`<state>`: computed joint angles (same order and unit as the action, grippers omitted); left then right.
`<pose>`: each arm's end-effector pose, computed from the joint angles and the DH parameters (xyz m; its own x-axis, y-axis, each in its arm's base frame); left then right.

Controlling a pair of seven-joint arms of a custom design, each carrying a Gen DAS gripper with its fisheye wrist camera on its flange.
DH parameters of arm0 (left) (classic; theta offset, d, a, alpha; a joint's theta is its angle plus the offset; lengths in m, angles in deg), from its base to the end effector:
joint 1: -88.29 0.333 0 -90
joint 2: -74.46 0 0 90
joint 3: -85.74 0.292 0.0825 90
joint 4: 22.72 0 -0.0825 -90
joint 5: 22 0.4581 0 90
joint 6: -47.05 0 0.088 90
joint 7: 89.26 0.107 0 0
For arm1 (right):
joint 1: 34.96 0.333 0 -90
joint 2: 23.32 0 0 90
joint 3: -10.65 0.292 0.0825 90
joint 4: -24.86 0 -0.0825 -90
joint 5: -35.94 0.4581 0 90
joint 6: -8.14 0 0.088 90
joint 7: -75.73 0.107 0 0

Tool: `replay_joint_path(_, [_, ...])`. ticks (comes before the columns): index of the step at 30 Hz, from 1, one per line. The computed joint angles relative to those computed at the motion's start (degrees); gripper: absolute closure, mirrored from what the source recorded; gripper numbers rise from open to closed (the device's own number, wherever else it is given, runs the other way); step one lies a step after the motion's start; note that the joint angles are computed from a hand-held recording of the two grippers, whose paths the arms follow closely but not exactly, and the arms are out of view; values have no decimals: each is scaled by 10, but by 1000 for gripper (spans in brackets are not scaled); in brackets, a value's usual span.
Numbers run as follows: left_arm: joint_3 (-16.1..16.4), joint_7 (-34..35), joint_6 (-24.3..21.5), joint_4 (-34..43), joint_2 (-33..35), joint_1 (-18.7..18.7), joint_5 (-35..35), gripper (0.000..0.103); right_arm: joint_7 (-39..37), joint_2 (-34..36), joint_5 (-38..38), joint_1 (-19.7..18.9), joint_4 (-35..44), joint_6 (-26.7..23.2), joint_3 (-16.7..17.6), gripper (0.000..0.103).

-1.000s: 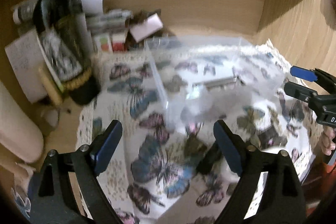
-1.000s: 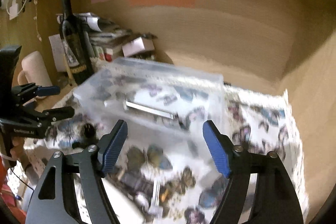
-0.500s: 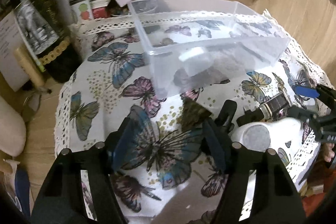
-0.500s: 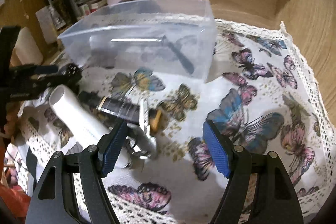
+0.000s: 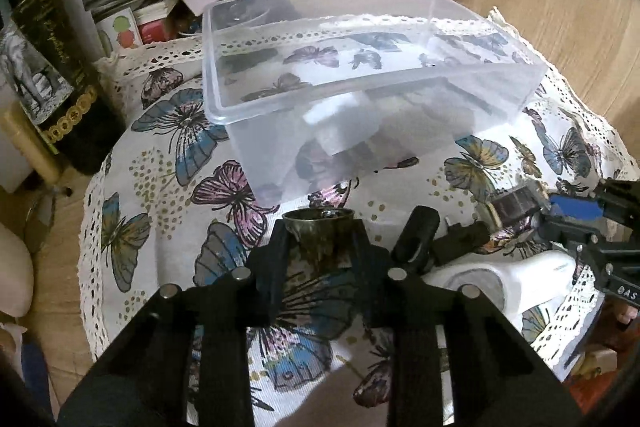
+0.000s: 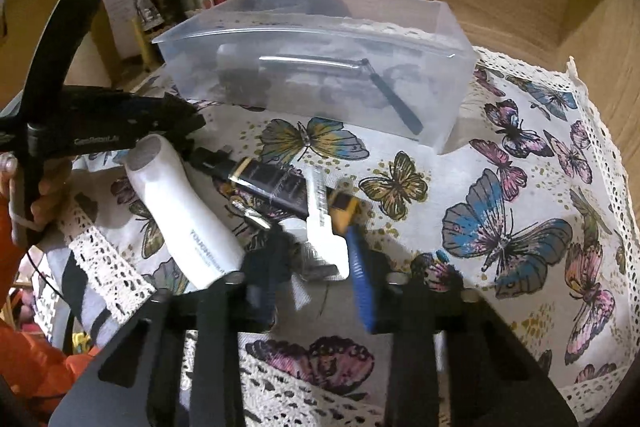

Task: Organize rigid objects
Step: 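Grasp the black cup-shaped piece with the left tool, then grasp the key ring with the right tool while the left tool holds the black piece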

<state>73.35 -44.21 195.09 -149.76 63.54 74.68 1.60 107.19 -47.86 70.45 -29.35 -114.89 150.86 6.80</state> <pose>0.5389 -0.2740 0.4591 0.0206 -0.9991 0.0360 -0.8020 -0.0380 -0.5961 0.5304 0.0131 0.4567 0.6093 -0.7929 -0.0048 -0.6211 -0.4735 -0.6245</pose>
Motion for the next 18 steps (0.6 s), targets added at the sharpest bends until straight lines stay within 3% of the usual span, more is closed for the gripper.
replay_joint_path(6, [-7,-36,5,-25,-31,4,21,74,20,-4,-6,-6,-6,26,4,82])
replay_joint_path(7, [-9,-46,6,-30,-38,6,30,74,22,-6,-6,-7,-8,33,4,86])
replay_joint_path(8, [-11,-54,6,-34,-44,6,37,74,30,-7,-10,-10,-9,45,7,98])
replay_joint_path(18, [-20,-109,26,-56,-84,12,91,74,56,2,-21,-17,-3,90,9,98])
